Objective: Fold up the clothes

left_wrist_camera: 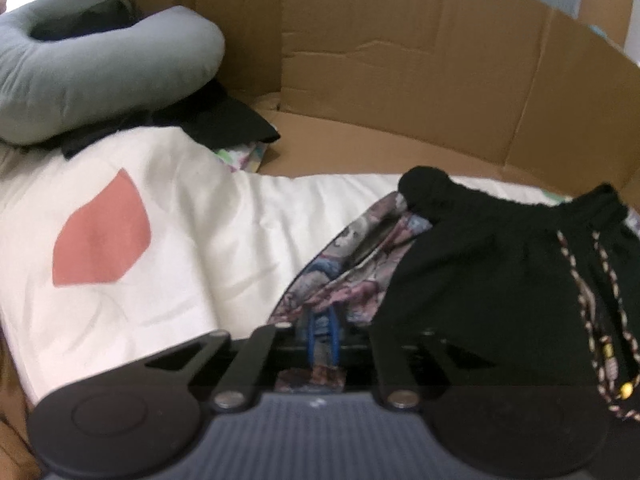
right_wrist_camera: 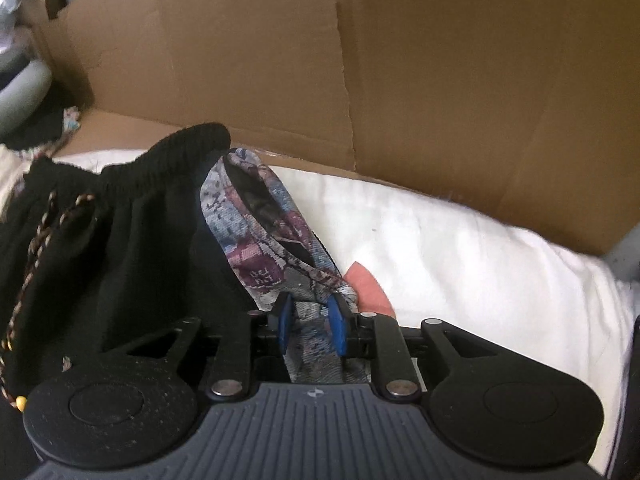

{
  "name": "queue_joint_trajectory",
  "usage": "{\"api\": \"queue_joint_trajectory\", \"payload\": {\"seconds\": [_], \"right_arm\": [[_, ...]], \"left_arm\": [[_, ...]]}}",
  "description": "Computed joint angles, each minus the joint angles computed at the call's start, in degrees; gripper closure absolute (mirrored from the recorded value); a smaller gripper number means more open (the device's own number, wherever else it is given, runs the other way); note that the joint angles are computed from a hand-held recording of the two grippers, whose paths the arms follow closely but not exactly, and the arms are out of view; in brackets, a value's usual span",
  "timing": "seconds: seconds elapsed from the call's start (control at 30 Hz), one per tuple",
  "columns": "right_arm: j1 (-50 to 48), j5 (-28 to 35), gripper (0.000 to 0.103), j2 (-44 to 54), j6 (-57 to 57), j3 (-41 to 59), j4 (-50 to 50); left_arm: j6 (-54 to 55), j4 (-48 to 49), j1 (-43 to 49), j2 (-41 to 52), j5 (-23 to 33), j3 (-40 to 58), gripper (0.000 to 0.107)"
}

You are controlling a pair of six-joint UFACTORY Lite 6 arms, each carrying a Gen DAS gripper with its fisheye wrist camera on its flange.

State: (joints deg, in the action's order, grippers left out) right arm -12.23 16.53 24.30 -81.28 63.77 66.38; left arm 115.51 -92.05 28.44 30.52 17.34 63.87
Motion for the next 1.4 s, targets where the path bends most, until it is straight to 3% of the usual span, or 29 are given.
{"api": "queue_joint_trajectory", "payload": {"seconds": [0.1,0.2,0.23,0.4,0.7,0.87,1.03,1.23,1.4], "right_arm": [[0.8,0.1,0.075,-0.8,13.2,0.9,-9.7],[0.0,4.0,0.073,-3.5,17.6,0.5,-14.7],[-0.8,5.7,0.072,-5.2,16.2,-0.3,-14.3],[-5.5,14.3,0.072,-12.8,20.3,-1.3,-21.4],[-16.2,29.4,0.070,-24.2,25.4,2.1,-27.8],[-23.7,38.2,0.069,-28.8,25.5,4.3,-28.6],[-30.9,48.2,0.069,-32.5,26.4,8.6,-29.3],[-38.1,60.7,0.066,-34.3,29.9,17.9,-29.6],[-43.2,71.8,0.066,-32.8,32.4,29.0,-28.4]], "left_arm": [[-7.2,5.7,0.0,-2.5,0.2,-0.7,0.096],[-8.3,6.7,1.9,-6.9,2.9,-3.8,0.065],[-9.7,8.4,2.5,-8.6,3.5,-4.8,0.061],[-23.2,23.9,6.5,-17.5,8.1,-8.4,0.058],[-41.6,44.3,16.2,-33.5,23.3,-8.0,0.052],[-43.6,48.9,24.8,-38.3,33.6,-4.7,0.052],[-45.4,51.2,35.7,-38.5,47.8,3.1,0.051],[-45.1,52.2,46.5,-36.7,62.9,15.0,0.051],[-41.8,52.5,54.0,-35.4,71.9,22.3,0.049]]}}
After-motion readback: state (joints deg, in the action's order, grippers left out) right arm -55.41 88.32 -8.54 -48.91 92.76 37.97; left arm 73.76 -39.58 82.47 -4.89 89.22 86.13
